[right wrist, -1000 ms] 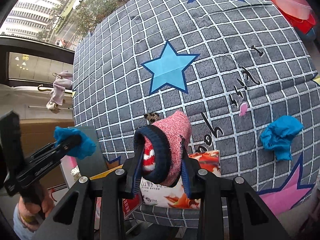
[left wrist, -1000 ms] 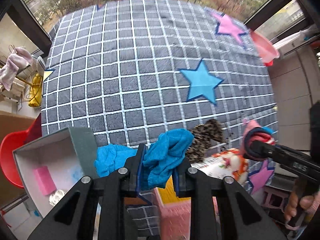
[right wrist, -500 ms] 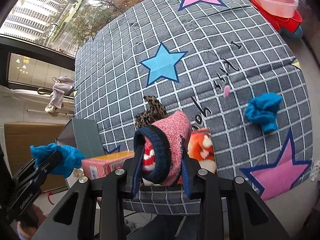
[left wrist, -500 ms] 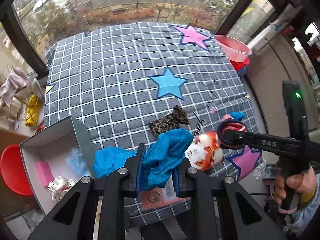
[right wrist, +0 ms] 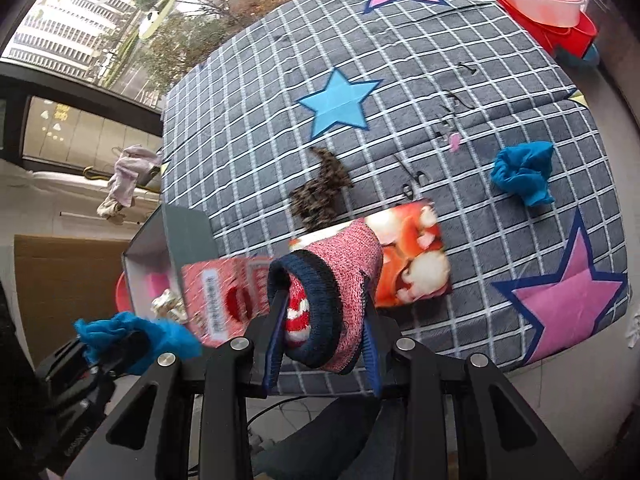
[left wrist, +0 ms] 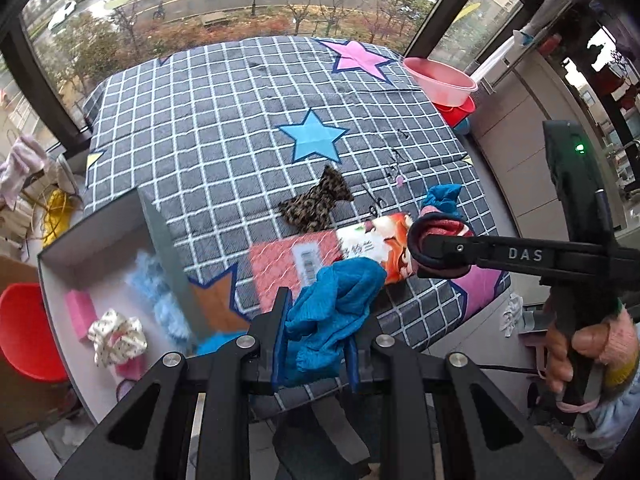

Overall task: Organize soft objects
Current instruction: 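Carry the blue cloth and pink knit sock over the white box with both tools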

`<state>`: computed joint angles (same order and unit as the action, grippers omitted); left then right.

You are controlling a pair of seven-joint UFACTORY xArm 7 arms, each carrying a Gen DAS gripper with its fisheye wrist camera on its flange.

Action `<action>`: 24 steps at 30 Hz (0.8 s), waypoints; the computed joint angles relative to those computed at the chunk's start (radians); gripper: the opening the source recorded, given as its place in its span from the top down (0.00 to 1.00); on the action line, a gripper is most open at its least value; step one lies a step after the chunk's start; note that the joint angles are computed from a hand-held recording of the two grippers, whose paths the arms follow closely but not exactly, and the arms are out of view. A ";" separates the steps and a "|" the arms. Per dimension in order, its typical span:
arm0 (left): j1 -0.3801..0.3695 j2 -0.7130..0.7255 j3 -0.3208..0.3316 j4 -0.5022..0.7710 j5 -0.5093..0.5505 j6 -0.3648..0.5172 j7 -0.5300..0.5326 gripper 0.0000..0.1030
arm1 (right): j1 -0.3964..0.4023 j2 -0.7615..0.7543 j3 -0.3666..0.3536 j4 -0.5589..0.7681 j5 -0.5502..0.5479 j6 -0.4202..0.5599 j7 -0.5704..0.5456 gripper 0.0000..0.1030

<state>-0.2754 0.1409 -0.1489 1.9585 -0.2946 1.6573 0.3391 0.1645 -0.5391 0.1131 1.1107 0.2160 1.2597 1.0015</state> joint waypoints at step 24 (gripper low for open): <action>0.133 -0.134 0.086 -0.191 0.024 -0.055 -0.017 0.75 | 0.160 0.345 0.101 0.354 -0.054 -0.002 -0.034 0.66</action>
<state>-0.1423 0.0067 -0.0633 1.7677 -0.2708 1.6021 0.3222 0.3250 -0.1944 0.2142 1.4651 0.1620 1.2574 0.9676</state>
